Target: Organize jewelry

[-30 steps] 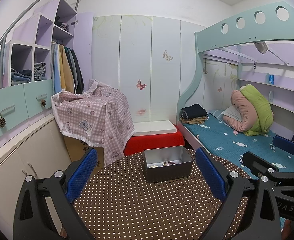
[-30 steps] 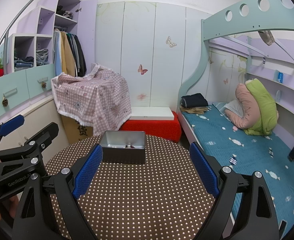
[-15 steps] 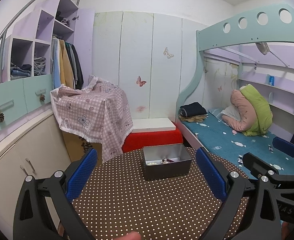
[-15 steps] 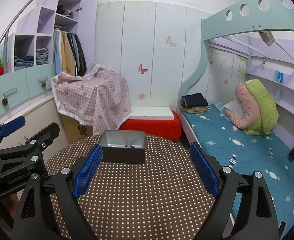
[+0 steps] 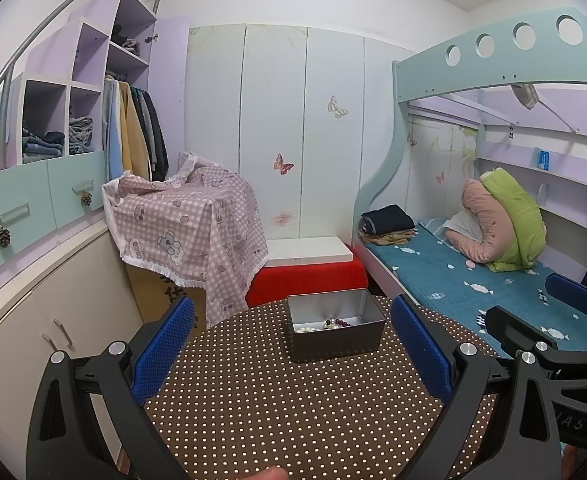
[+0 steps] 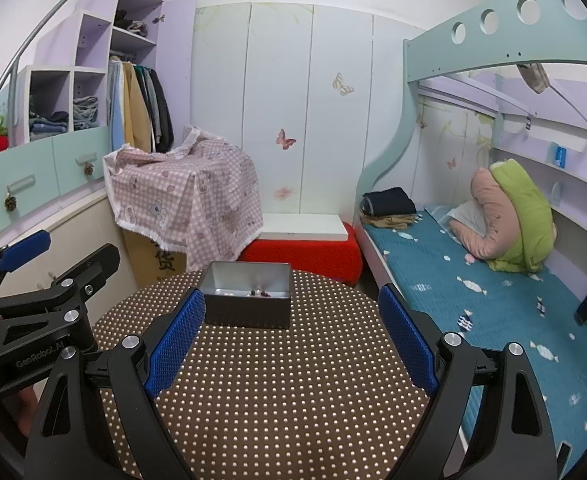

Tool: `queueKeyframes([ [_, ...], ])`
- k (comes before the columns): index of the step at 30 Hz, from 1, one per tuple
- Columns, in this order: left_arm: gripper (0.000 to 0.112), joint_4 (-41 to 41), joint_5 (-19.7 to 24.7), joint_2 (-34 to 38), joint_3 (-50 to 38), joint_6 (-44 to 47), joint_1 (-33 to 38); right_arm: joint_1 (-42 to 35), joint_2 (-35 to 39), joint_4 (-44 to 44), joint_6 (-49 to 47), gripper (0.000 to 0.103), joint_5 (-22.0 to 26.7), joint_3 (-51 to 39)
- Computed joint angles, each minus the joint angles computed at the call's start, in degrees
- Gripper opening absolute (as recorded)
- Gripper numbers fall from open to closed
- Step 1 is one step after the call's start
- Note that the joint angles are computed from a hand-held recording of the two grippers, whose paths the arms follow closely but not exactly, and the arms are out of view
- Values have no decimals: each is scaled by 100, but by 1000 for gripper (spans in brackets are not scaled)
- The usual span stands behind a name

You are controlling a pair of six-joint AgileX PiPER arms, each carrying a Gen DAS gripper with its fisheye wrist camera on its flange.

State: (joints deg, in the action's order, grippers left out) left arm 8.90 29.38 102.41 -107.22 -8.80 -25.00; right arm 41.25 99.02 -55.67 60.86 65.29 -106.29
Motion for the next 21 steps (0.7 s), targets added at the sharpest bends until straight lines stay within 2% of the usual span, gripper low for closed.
queueKeyframes([
  [6, 95, -9, -18, -1, -2, 16, 2, 6, -17, -17, 15, 86, -6, 24],
  [10, 95, 21, -329, -106, 212, -113, 51, 20, 16, -28, 3, 86, 18, -21],
  [21, 95, 250, -292, -67, 190, -200, -22, 20, 8, 1, -20, 86, 14, -36],
])
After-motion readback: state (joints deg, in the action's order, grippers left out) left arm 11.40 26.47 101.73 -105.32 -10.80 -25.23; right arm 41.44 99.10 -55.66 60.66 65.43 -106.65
